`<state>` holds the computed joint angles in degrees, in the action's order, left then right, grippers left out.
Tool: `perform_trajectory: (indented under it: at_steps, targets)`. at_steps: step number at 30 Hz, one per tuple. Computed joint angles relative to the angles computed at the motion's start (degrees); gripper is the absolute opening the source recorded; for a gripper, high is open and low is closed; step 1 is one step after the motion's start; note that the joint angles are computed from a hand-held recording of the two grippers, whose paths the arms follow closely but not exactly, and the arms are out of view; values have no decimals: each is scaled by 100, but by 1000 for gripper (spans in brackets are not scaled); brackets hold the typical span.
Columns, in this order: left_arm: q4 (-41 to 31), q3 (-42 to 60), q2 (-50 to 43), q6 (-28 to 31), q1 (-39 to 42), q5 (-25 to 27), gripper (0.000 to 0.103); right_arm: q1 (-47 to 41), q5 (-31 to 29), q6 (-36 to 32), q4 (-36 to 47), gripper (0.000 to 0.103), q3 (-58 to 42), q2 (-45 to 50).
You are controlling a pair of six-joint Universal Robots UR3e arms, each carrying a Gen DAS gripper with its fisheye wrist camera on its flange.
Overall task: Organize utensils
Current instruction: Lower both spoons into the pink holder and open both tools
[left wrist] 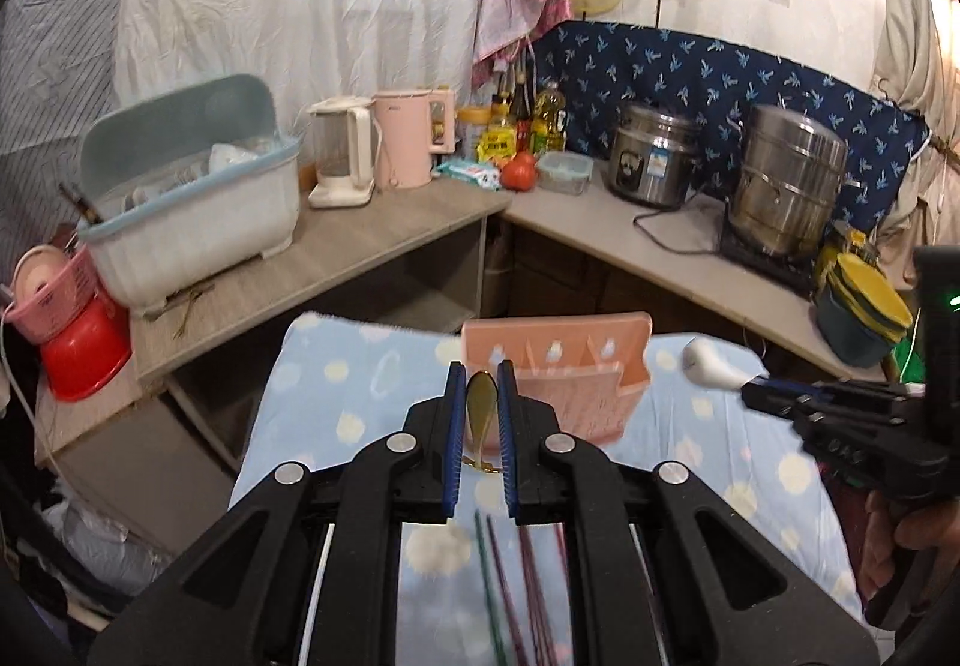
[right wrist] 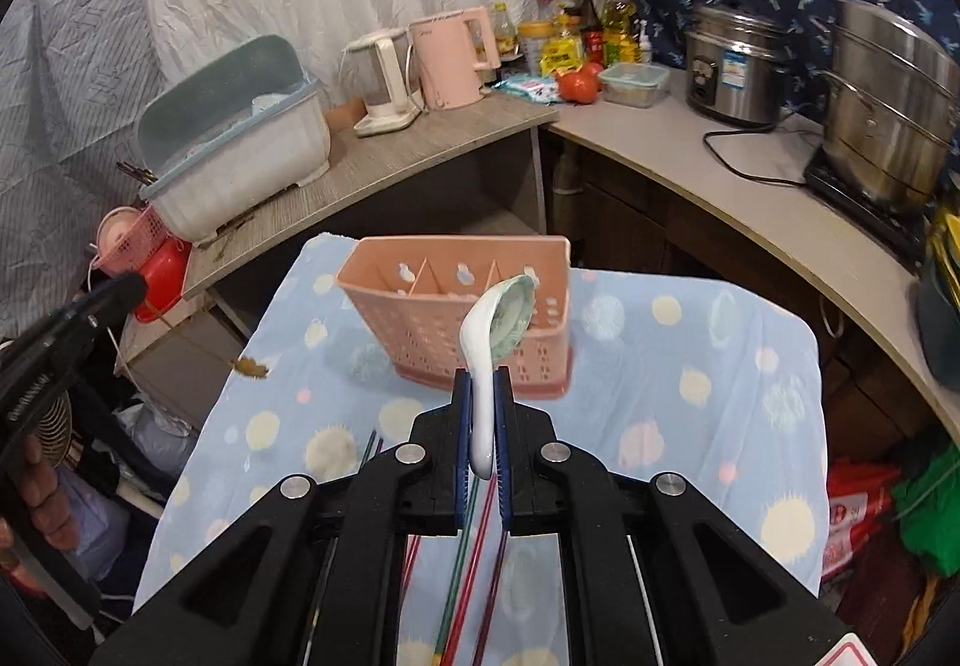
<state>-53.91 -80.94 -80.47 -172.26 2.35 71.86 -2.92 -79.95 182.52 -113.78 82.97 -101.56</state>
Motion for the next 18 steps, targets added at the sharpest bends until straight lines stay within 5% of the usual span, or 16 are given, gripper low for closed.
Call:
perform_trajectory:
  at_steps: [4,9,18]
  targets:
    - [-87,1285,-1123,-144,-350,249,10,-76,254,-84,649,7,-1318,1192]
    - [-424,2490,-2253,-231,-672,491,10,176,-225,-60,1081,7,-2344,2214]
    - [-924,3336,-3242,-301,-812,504,10,100,-135,-45,2096,7,-3789,3463]
